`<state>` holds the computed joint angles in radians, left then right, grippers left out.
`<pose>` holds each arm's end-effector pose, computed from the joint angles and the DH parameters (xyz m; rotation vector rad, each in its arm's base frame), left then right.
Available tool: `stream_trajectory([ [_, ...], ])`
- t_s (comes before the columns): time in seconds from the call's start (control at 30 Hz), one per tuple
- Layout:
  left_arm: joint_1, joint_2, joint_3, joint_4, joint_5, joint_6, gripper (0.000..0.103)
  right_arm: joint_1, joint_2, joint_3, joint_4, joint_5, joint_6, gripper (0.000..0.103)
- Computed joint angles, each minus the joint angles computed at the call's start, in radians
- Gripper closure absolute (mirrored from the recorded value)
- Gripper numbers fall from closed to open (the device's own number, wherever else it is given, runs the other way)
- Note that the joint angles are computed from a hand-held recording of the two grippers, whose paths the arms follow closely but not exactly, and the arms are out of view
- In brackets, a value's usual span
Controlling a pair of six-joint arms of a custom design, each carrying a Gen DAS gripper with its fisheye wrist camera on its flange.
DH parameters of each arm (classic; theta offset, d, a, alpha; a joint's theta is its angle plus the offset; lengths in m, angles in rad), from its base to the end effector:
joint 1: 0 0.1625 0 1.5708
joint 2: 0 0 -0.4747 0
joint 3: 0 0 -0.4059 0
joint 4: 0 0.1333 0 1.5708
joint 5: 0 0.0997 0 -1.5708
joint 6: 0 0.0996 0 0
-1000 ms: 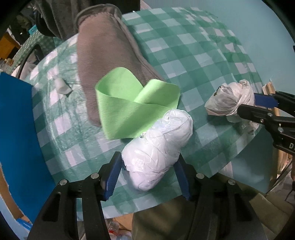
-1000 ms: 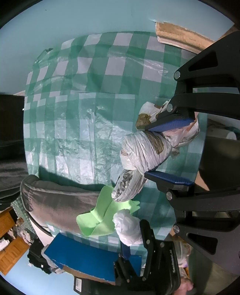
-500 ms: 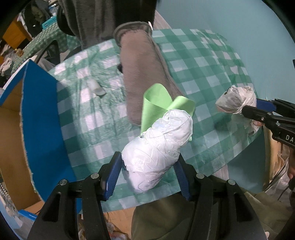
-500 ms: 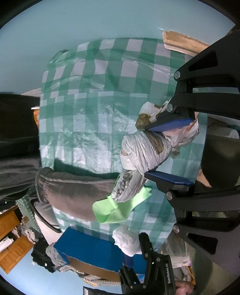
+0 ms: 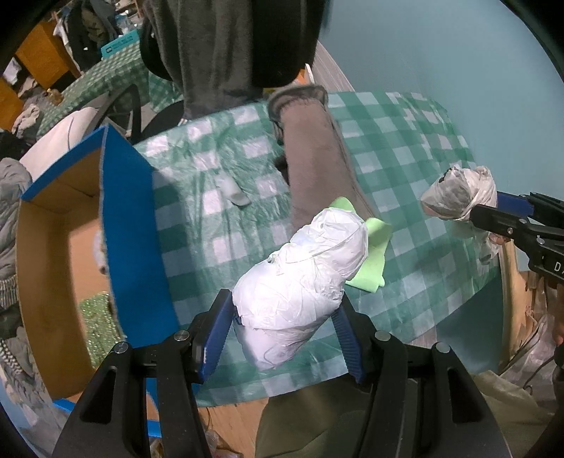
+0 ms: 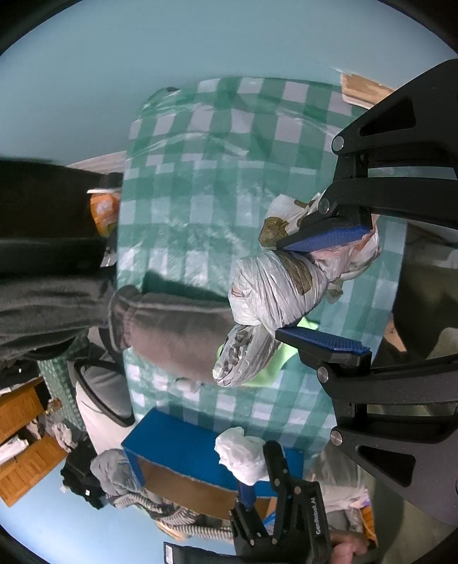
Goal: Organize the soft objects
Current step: 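Lift the white cloth with the left tool and carry it over the box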
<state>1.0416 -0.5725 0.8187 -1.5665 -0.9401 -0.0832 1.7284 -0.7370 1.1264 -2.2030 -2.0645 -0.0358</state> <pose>-0.2731 -0.8474 0.2181 0.6447 2.3845 0.0536 0.2176 -0.8209 0.2663 0.1742 -2.6368 0.3621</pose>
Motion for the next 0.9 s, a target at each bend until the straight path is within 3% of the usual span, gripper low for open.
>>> stream_trajectory([
  [0.9,0.039,-0.047,-0.071,0.011,0.036,-0.034,0.045,0.075,0.178,-0.29,0.119,0.036,-0.047,0.061],
])
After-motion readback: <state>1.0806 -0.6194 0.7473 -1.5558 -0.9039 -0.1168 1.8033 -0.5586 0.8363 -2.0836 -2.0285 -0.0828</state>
